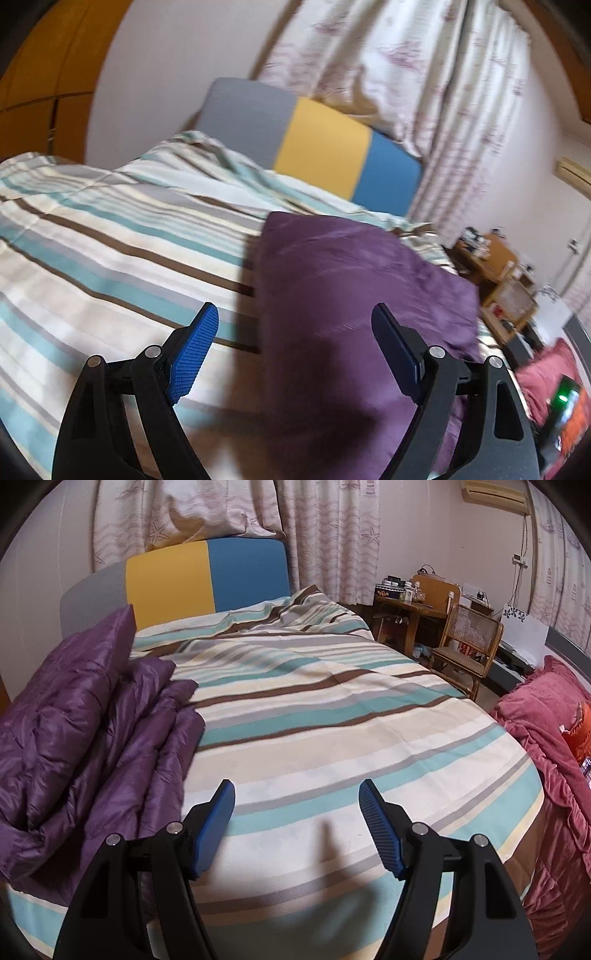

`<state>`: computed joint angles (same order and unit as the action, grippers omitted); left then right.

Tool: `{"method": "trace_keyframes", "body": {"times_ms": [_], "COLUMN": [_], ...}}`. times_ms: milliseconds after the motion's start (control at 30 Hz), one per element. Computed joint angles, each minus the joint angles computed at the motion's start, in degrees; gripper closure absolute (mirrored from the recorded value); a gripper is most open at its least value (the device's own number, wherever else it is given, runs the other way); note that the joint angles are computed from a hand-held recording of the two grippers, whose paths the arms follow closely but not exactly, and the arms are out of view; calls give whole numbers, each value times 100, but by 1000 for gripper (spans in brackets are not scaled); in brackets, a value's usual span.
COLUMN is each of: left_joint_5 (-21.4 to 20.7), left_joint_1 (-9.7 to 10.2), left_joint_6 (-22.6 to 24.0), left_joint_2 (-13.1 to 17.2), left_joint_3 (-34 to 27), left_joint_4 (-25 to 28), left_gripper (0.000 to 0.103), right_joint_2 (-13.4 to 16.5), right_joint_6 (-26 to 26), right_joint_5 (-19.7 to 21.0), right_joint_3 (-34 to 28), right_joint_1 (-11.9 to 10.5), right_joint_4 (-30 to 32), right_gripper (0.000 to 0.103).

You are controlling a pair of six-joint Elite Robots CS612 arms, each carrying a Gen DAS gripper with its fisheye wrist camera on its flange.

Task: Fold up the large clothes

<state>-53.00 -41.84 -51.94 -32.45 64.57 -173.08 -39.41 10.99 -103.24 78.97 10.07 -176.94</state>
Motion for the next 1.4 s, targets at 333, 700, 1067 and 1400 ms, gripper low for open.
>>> {"method": "trace_keyframes", "body": {"times_ms": [333, 700, 1067, 1400], "left_joint_5": [-655, -666, -885, -1095], "left_joint_1": [210, 79, 131, 102], "left_joint_6": [26, 1364, 511, 469], "left_joint_2": [327, 656, 414, 391], "left_joint_3": [-867, -1465, -930, -796], "left_joint_4": [1119, 1574, 1036, 898], "left_gripper": [19, 19, 13, 13], "right_joint_2": [-21, 176, 757, 1620], "right_joint_6": [-459, -648, -678, -1133], "right_joint_5": [154, 634, 1612, 1490], "right_joint_3": [-286, -1018, -2447, -3807], "right_joint_1": [90, 197, 349, 437], "right_joint_4": [-265, -209, 647, 1910], "right_gripper": [33, 32, 32, 32]}}
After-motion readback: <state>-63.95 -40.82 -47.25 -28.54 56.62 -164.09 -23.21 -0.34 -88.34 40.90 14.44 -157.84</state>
